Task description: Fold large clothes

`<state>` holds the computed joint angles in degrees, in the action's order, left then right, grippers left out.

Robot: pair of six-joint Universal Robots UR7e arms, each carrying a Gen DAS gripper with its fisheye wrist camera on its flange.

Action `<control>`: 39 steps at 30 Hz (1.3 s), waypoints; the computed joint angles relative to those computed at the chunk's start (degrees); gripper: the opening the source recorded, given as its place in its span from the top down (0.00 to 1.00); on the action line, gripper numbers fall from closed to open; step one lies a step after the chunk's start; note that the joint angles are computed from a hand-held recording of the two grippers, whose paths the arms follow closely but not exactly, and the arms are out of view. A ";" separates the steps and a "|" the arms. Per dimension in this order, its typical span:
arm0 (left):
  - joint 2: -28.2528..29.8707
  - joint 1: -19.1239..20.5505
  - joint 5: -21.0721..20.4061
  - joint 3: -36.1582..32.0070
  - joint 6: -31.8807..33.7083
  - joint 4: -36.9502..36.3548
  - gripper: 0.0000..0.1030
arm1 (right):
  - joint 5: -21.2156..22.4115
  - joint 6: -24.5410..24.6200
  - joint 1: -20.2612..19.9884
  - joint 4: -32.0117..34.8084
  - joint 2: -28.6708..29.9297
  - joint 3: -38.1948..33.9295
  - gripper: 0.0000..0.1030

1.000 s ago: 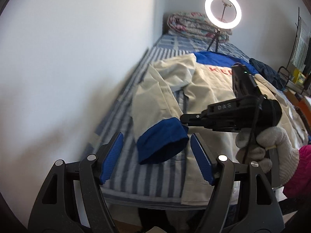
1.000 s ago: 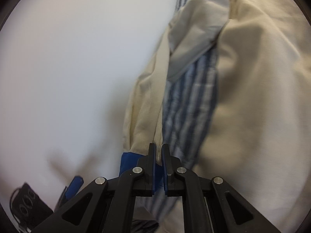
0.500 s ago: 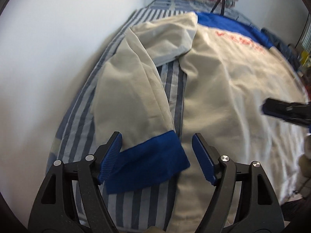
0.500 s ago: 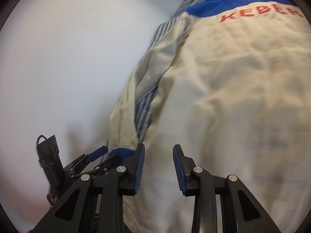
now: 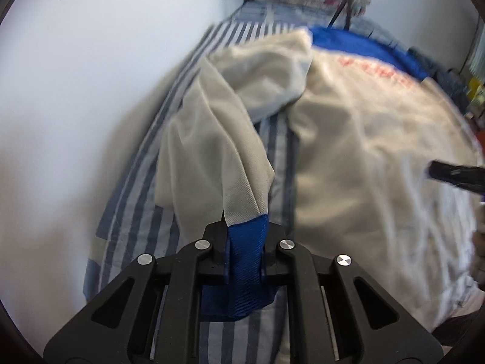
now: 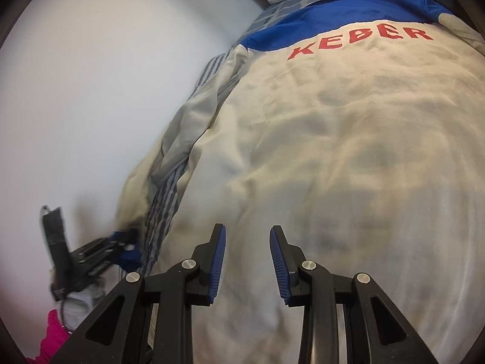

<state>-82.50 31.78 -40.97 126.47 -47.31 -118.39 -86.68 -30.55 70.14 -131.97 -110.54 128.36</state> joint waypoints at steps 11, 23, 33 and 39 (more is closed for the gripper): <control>-10.42 -13.75 -6.61 3.99 8.83 -4.62 0.90 | 2.65 8.27 5.49 -2.65 13.60 -10.56 0.48; -7.51 -16.59 -16.84 7.35 15.75 -3.62 0.90 | -9.89 12.76 12.76 -3.26 26.98 -21.88 0.81; -14.23 -18.07 -21.38 11.33 10.06 -9.72 0.42 | -22.63 6.82 16.52 -6.92 26.88 -19.21 0.67; -17.42 -14.09 -18.55 12.60 -1.44 -4.10 0.42 | -20.50 4.01 19.72 -2.57 22.11 -16.62 0.65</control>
